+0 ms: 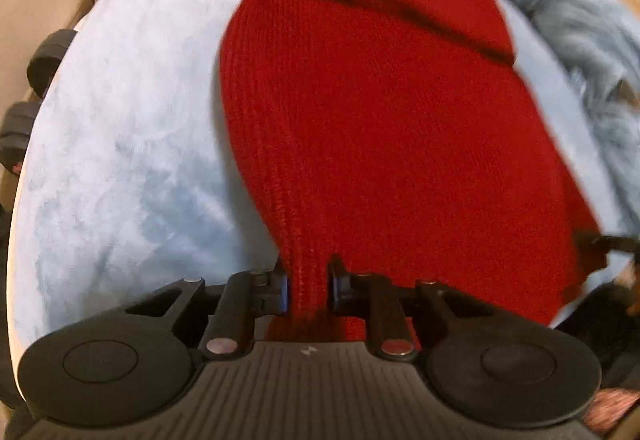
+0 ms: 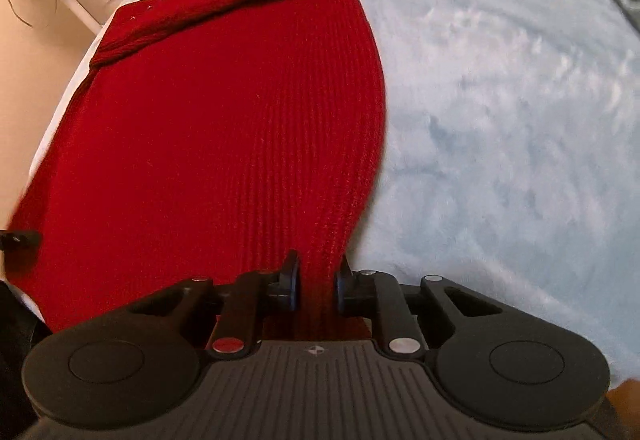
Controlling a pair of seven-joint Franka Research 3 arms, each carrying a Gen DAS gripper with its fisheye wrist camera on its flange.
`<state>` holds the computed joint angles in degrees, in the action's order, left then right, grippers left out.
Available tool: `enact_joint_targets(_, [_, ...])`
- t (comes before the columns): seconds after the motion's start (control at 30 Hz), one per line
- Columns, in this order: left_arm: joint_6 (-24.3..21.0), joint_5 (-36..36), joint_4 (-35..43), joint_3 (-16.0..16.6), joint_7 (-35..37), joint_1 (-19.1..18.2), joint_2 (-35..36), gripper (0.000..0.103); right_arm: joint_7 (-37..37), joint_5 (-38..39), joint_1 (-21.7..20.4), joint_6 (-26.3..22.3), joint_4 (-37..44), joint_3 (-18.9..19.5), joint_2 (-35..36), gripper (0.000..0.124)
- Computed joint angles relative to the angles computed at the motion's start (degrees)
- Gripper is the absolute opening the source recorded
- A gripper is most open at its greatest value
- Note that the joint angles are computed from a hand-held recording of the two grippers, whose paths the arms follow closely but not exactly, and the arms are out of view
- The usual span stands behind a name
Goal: Fold small clothes
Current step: 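Grasp the sweater side edge with the left gripper while the right gripper grasps it too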
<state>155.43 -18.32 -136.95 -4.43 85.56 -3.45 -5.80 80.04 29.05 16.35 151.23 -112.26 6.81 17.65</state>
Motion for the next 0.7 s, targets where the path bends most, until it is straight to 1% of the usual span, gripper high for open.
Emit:
enact_joint_targets(0.1, [2.05, 1.54, -0.91, -0.41, -0.95, -0.4, -3.6, 0.019, -1.2, 2.63, -0.57, 2.05, 0.18, 0.68, -2.69, 0.016])
enact_joint_targets(0.17, [3.15, 2.69, -1.83, -0.36, -2.85, -0.97, -6.3, 0.018, -3.46, 5.9, -1.46, 2.29, 0.01, 1.25, -5.22, 0.016])
enact_joint_targets(0.27, [5.17, 8.37, -3.35, -1.8, -9.3, -0.84, -9.66, 0.017, -7.58, 9.78, -1.85, 3.02, -1.67, 1.13, -9.31, 0.015])
enact_joint_targets(0.3, [5.53, 8.97, -4.56, -1.5, -10.38, -1.44, -11.23, 0.017, -8.43, 10.32, -1.73, 3.3, -2.52, 0.79, -10.68, 0.015])
enact_joint_targets(0.37, [5.82, 8.3, -7.23, 0.15, -10.76, -3.72, -14.47, 0.017, -10.27, 12.27, -1.61, 3.29, -4.85, 0.1, -13.59, 0.015])
enact_joint_targets(0.4, [5.76, 8.16, -8.2, 0.82, -10.9, -4.68, -15.6, 0.017, -10.82, 13.02, -1.48, 3.0, -5.8, -0.3, -14.66, 0.015])
enact_joint_targets(0.5, [4.3, 8.16, -14.0, 1.57, -12.83, -7.11, -22.39, 0.017, -10.65, 13.84, -1.07, 0.87, -10.49, -1.67, -19.37, 0.015])
enact_joint_targets(0.57, [2.74, 7.94, -18.14, 1.78, -14.69, -8.88, -27.32, 0.017, -9.81, 13.94, -0.58, -0.57, -14.7, -2.39, -22.97, 0.015])
enact_joint_targets(0.7, [-0.31, 7.26, -24.09, 2.16, -19.18, -12.16, -34.91, 0.017, -6.94, 14.25, 0.76, -2.69, -23.26, -3.21, -30.24, 0.015])
